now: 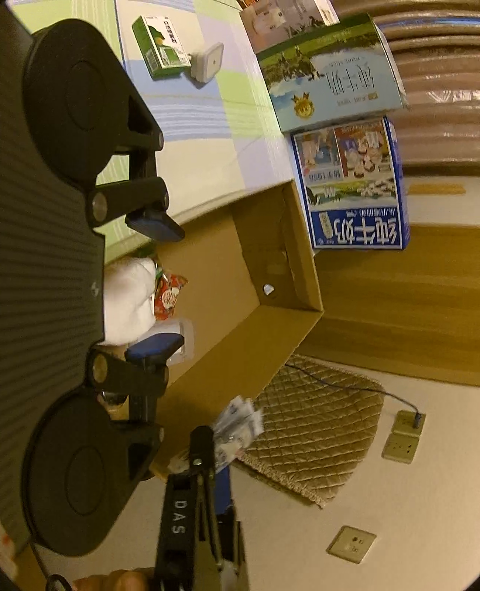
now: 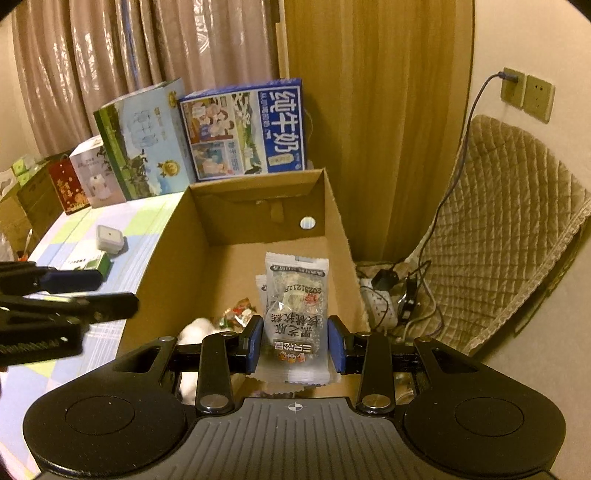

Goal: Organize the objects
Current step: 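Open the left tool dropping the towel while the right tool releases the packet, then move both tools back from the box over the table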

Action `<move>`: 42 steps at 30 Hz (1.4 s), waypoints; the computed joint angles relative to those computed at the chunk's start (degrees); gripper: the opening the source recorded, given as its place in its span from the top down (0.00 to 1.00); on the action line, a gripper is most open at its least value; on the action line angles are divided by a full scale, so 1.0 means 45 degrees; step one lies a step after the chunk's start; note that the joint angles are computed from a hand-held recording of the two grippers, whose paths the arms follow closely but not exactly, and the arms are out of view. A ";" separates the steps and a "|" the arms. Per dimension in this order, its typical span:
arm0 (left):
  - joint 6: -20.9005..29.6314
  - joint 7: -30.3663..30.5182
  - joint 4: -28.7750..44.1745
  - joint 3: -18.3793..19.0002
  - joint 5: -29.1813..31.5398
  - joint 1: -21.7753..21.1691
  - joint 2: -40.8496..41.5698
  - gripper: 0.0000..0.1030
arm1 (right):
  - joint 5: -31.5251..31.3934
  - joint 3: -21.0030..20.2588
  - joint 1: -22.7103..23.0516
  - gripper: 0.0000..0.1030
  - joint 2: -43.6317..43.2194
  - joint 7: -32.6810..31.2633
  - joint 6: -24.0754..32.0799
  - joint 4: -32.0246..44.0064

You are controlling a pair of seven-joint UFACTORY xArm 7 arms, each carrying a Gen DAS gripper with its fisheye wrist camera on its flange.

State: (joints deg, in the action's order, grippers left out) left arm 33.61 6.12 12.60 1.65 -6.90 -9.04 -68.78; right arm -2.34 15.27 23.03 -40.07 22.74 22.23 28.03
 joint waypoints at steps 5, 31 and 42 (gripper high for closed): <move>0.0496 0.0193 -0.0150 0.0289 0.0187 0.0464 -0.0639 0.52 | 0.0049 0.0213 0.0142 0.67 0.0303 0.0210 -0.0213 0.0124; 0.5311 0.0529 -0.0321 0.1200 0.0411 0.2641 -0.6031 0.14 | 0.0520 0.1119 0.1161 0.06 -0.2817 0.2416 0.1599 -0.0309; 0.7961 0.0961 0.0583 0.1939 0.1247 0.3622 -0.8517 0.02 | 0.0369 0.2323 0.1751 0.02 -0.3893 0.3686 0.3229 0.0327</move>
State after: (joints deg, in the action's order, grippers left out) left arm 69.43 10.44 15.22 10.38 -1.29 7.26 -107.10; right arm -0.68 25.72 30.91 -57.59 39.33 36.76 29.50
